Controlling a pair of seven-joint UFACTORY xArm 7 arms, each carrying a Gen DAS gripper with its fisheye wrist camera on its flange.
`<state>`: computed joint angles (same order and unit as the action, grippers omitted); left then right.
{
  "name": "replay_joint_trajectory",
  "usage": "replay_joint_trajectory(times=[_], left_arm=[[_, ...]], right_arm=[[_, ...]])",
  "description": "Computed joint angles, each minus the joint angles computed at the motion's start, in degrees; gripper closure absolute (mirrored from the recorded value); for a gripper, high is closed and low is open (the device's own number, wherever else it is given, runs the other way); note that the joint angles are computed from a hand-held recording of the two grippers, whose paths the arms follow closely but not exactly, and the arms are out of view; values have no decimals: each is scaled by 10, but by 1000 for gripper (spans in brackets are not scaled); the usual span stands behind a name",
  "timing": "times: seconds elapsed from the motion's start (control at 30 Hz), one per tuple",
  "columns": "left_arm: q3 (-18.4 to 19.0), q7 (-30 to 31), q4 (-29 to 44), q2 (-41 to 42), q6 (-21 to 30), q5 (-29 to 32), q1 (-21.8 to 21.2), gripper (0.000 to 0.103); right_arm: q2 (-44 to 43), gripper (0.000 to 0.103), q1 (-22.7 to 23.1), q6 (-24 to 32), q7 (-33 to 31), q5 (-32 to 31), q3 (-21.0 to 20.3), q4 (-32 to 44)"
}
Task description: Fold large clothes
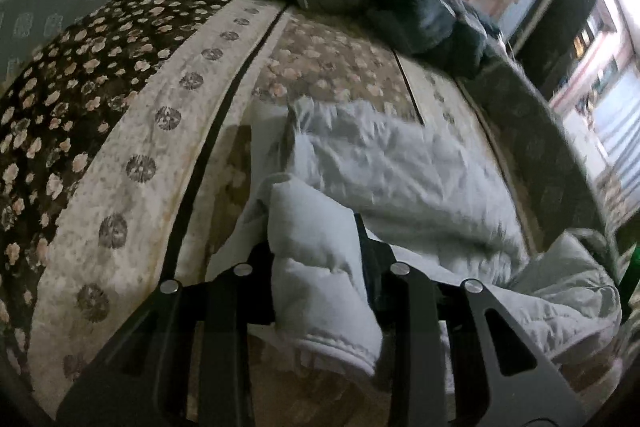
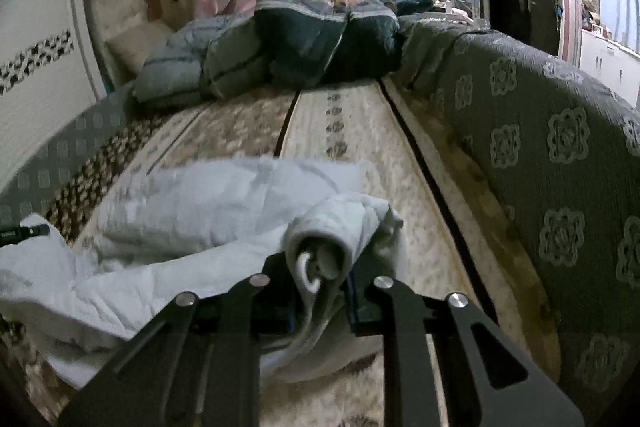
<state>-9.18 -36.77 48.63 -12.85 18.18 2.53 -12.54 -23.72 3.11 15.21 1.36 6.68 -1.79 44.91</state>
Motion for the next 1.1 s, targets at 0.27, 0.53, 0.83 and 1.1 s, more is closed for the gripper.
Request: replay_joint_trajectory(times=[0.27,0.53,0.83,1.1], left_arm=[[3,-104,187,115,16,93,24,76],[63,-134,477,306,122,164,-23,76],[95,-102,552,440,161,100,-41,75],[113,-124,494,405,119,125,-61,67]], right_arm=[[115,87,-40,-34,79,-35,31,151],[314,87,-43,17,222,-172,25,397],[416,87,0,63,227,-197,-19,427],[390,82,-16,80,183,-161,1,405]])
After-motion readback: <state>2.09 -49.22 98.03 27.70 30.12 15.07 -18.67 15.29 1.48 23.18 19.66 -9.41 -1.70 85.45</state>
